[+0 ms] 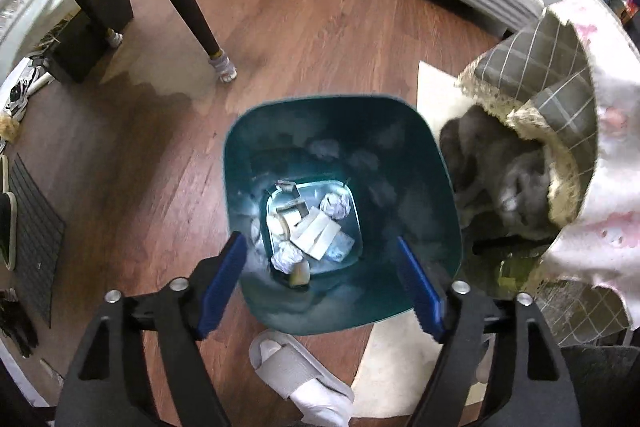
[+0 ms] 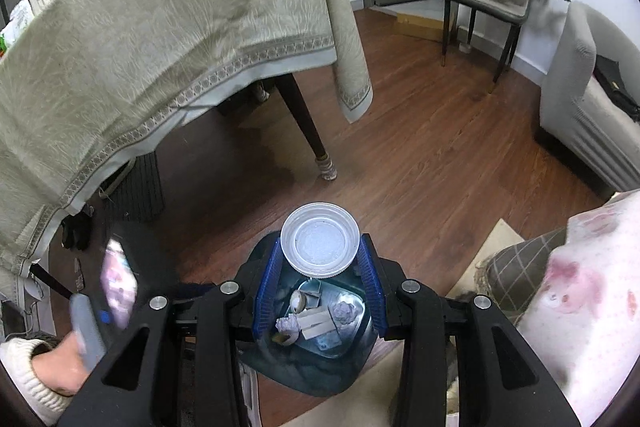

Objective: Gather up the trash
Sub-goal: 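Carry the tape roll and clear lid over the teal bin and open both grippers, then move both open grippers back over the table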

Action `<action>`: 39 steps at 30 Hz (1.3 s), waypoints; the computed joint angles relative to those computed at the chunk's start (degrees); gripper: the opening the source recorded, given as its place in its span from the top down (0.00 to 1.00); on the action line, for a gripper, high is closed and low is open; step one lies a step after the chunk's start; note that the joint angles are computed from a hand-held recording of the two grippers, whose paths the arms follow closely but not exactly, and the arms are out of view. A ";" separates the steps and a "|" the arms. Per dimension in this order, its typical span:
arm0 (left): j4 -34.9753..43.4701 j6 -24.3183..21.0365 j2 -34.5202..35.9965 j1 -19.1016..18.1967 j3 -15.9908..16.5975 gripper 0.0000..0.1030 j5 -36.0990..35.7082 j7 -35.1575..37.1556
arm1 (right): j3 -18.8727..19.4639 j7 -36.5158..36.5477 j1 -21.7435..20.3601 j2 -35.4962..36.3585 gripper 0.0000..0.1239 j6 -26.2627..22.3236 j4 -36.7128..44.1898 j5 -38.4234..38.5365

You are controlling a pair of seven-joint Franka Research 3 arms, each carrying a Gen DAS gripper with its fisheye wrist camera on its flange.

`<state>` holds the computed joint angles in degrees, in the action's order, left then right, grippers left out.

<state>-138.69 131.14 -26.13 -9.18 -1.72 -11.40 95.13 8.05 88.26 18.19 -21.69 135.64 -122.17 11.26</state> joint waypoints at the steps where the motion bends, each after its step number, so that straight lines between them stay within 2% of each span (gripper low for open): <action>1: -0.17 0.52 -0.78 0.22 0.29 0.26 -0.23 -0.04 | 0.17 0.32 -0.05 0.50 0.68 -0.07 -0.07 -0.14; 7: -0.44 3.16 -4.88 1.07 1.96 0.38 -0.87 -0.09 | 0.42 0.96 0.58 3.07 0.68 -0.62 -0.03 -0.31; 13: 0.18 5.40 -9.43 0.55 3.85 0.46 -1.66 0.34 | 0.68 0.97 1.80 5.03 0.68 -1.06 0.04 -0.10; 18: 1.38 5.94 -11.34 -0.05 4.80 0.47 -1.98 -0.03 | 0.80 0.80 2.97 7.52 0.68 -2.16 -0.18 0.87; 29: 5.19 5.77 -12.95 -1.25 3.97 0.46 0.03 -1.76 | 0.70 -0.11 4.51 9.53 0.68 -3.73 -1.29 1.70; 30: 5.46 5.79 -12.91 -1.43 3.97 0.45 0.19 -1.79 | 0.66 -0.15 4.55 9.62 0.67 -4.37 -1.28 1.77; 32: 6.03 5.85 -12.81 -1.50 3.57 0.45 0.83 -2.15 | 0.57 -0.57 4.61 9.23 0.56 -5.27 -1.72 1.79; 33: 6.27 5.92 -12.71 -1.54 3.51 0.45 1.05 -2.34 | 0.47 -0.77 4.58 8.95 0.55 -5.57 -1.94 1.93; 39: 8.18 6.97 -12.36 -2.29 3.36 0.43 0.79 -4.01 | -0.01 -1.97 4.41 6.29 0.55 -6.25 -3.44 3.30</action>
<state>-130.51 138.11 -38.50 -11.47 1.64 -10.61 91.12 8.04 86.30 22.60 -15.40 129.38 -125.60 14.56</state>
